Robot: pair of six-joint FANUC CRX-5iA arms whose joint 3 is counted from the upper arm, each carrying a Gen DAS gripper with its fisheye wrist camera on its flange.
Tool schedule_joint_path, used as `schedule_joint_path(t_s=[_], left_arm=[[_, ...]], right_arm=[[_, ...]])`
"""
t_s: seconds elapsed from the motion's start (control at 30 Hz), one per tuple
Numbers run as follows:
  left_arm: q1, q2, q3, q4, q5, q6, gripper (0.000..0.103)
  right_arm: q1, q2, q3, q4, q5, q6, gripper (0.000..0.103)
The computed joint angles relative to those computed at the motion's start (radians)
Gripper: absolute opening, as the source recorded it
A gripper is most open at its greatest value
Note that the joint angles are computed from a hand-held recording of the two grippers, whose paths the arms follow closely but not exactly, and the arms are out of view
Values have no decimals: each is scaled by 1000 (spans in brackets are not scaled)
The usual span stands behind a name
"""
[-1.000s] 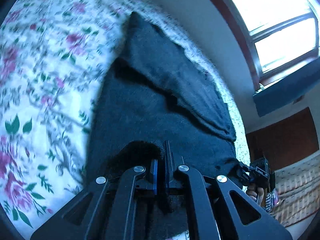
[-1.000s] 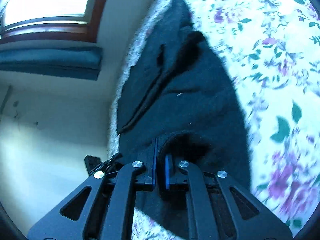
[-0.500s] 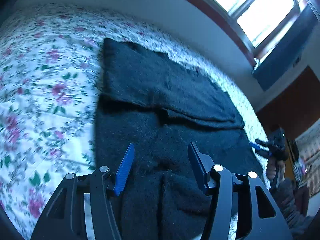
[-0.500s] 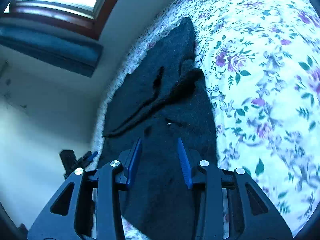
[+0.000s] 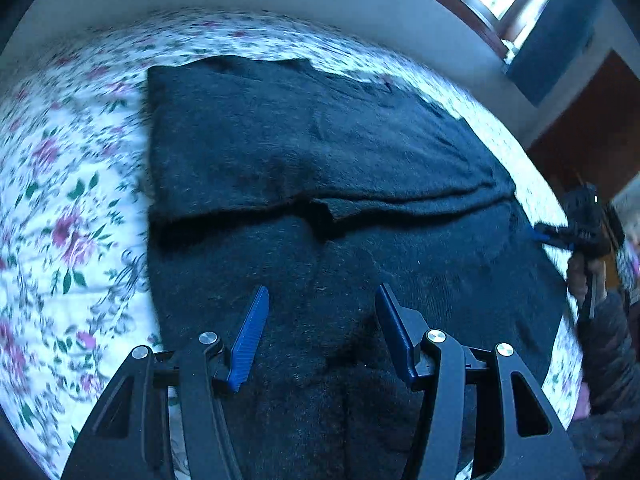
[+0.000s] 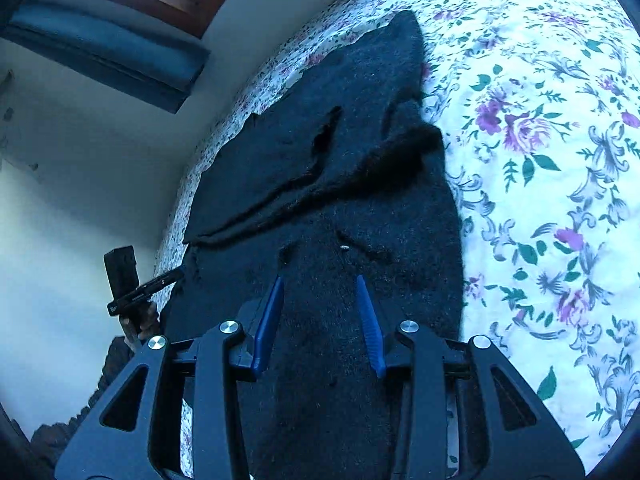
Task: Fold small clothes
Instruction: 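Open both grippers to release the folded hem, then grasp the folded sweater edge with the left gripper while the right gripper grasps it too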
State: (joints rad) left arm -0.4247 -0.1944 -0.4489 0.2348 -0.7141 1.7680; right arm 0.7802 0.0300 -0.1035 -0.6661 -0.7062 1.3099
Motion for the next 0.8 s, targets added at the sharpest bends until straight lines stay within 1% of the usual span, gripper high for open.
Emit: schedule_joint_path(t_s=[0.03,0.07,0.13,0.23,0.37,0.4,0.43,0.47,0.5,0.53,0.57,0.63,0.67,0.77,0.8], left_arm=[[-1,3,6,-6,-9,-6,53],[-1,4,12,-11,-19,-6,46],[-4,5,22,-30,-37,2,39],[-31,10,52,-98,-63,36,37],[-58,29,85,-146,-95,40,37],[-65,37,97,-161,-104,45,37],[-74,43,109,-182,-112,55,38],[-81,45,117,-197,-118,67,35],[-88,48,126,-215,-125,81,28],[-105,56,147,-260,-142,120,11],[-117,59,161,-291,-154,153,8],[-134,50,168,-334,-155,215,7],[-152,50,183,-376,-170,259,6],[-219,54,233,-515,-238,402,6],[-240,54,249,-558,-262,450,6]], right_arm=[[6,1,1,9,1,-1,37],[14,2,2,22,2,-4,37],[37,12,13,58,13,-29,37],[77,22,16,136,32,-72,37],[126,35,19,249,43,-134,34],[135,42,25,273,43,-150,27],[142,50,30,296,40,-167,18],[156,56,31,332,39,-192,16],[163,55,25,355,45,-208,13],[173,54,17,382,54,-230,10],[180,53,12,400,60,-243,9],[201,46,-6,458,80,-291,8],[218,40,-20,505,94,-329,8],[245,15,-57,594,127,-397,8],[260,3,-76,645,145,-440,8]])
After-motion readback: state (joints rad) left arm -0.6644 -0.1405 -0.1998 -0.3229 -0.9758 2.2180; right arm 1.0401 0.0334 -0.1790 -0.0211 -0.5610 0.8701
